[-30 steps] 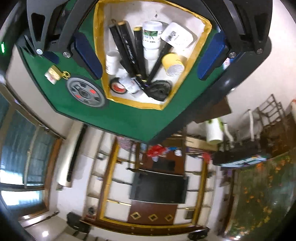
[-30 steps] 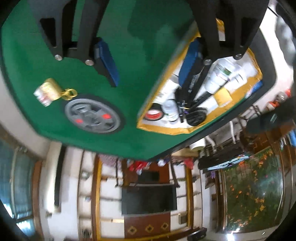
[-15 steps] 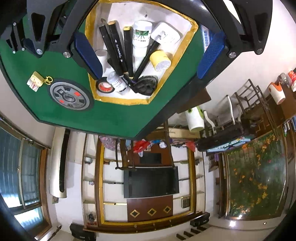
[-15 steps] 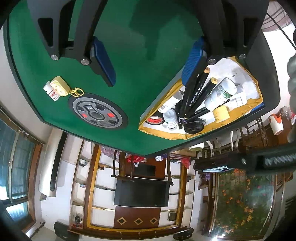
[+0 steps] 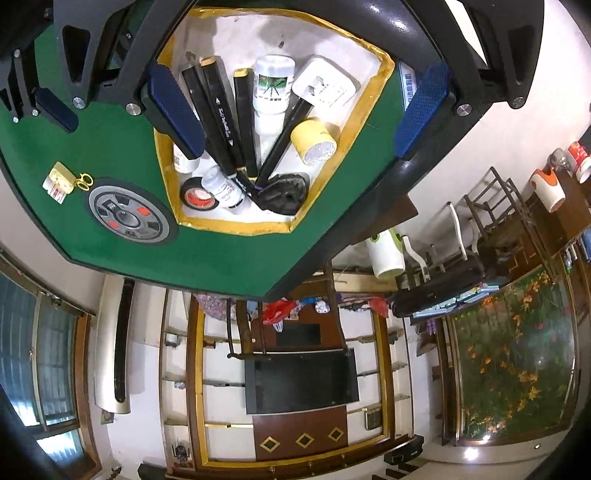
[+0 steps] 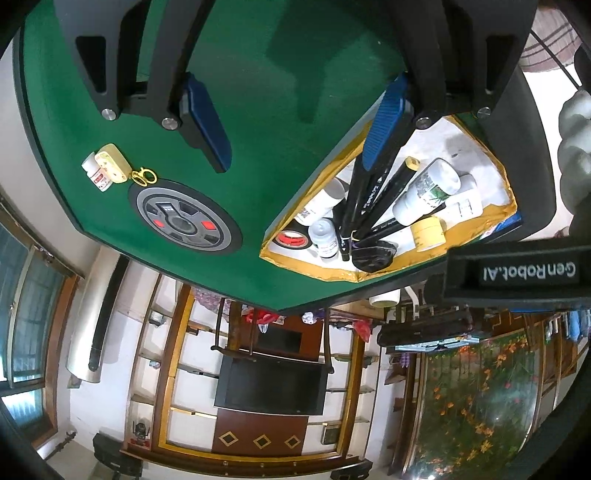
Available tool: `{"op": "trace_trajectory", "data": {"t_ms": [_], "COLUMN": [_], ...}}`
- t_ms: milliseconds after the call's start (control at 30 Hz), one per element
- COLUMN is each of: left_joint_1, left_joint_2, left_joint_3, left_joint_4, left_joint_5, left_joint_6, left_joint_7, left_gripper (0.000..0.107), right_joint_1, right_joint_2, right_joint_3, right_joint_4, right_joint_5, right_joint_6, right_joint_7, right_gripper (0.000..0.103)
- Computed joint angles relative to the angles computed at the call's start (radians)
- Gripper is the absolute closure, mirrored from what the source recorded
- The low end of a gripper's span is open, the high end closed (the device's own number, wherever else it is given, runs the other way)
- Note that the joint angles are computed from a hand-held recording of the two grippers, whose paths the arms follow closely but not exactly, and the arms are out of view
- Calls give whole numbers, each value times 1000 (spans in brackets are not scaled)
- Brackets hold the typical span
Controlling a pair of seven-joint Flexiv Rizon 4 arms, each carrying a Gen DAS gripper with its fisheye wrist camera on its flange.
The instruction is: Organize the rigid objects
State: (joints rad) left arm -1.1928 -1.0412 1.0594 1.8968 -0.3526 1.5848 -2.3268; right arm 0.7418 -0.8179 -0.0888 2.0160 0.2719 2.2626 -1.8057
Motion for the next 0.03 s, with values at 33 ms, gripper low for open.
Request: {"op": "trace_trajectory", "data": {"t_ms": [33], "left_joint_1": [3], "left_joint_2": [2], "left_joint_3": [-4], "left_joint_4": [-2], "left_joint_5": [1], "left_joint_6": [-2], "left_joint_7": [1], "left_gripper": [4], "right_joint_1": [5], "right_joint_2": [-1], "right_joint_3": [-4], "right_joint_4": [-1], "right_joint_5": [3], "right_joint_6": [-3], "right_joint_7": [-2], "right_gripper": [30]}}
